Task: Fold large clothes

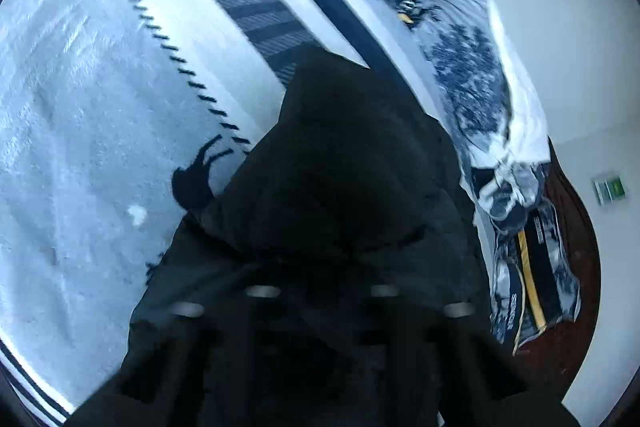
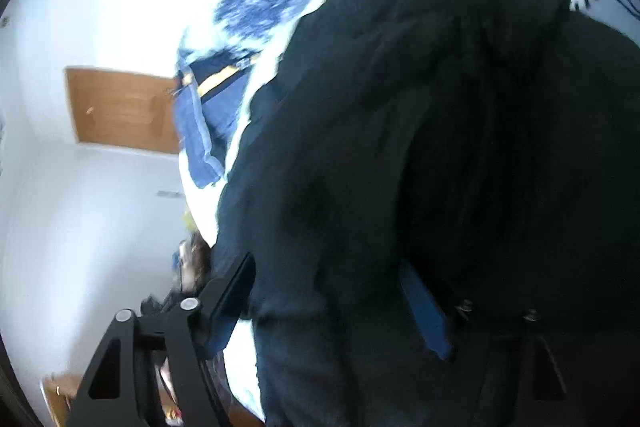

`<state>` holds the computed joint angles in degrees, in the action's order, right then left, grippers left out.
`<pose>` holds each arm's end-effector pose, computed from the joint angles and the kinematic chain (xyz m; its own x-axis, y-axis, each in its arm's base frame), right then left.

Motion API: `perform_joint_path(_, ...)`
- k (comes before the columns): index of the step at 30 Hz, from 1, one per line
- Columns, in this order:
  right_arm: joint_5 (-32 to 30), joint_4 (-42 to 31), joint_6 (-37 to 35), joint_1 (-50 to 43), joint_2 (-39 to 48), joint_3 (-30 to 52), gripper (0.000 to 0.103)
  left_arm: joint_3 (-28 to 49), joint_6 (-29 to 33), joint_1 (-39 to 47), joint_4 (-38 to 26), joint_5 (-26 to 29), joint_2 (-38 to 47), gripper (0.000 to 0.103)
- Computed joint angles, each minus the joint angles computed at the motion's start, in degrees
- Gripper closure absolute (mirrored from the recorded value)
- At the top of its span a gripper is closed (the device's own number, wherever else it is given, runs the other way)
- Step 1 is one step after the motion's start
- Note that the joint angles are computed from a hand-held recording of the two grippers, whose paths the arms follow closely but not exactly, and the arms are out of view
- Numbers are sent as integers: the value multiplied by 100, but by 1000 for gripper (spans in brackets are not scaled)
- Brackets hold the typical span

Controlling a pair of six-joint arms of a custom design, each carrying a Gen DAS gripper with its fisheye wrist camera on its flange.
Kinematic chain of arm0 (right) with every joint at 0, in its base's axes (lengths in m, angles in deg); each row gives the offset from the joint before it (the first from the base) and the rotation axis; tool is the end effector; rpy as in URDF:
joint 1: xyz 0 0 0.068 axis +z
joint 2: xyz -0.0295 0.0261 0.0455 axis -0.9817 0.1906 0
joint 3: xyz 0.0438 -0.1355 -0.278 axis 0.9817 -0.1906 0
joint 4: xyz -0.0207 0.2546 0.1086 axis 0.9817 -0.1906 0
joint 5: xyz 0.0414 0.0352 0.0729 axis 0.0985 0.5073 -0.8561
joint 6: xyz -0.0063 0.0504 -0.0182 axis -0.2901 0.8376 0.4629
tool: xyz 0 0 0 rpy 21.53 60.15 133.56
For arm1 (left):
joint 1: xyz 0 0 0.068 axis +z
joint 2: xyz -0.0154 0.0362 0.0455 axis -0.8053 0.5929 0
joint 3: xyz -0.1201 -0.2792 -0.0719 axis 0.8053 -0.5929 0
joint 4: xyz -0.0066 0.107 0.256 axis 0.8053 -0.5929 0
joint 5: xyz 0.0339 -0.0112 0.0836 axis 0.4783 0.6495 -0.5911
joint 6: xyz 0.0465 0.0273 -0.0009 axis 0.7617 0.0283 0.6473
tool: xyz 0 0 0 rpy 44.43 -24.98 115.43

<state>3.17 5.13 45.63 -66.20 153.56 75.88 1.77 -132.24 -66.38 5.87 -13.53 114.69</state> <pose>0.2372 0.0683 0.1301 -0.6629 0.7483 0.0238 0.4679 0.3893 0.7934 0.3343 -0.0901 0.1515 -0.8452 -0.5069 -0.1692 -0.2885 0.6994 -0.6539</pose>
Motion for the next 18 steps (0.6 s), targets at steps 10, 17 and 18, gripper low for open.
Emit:
perform_joint_path(10,1451,-4123,-2747,-314,-493,3335,101,946,710,-67,-119,-202,-154,97)
perform_joint_path(17,1069,-3093,-3932,-595,-409,2916,102,518,906,-270,179,-430,43,97)
perform_joint_path(18,1210,-3044,-4007,-521,-468,2735,102,365,996,-370,244,-588,0,97)
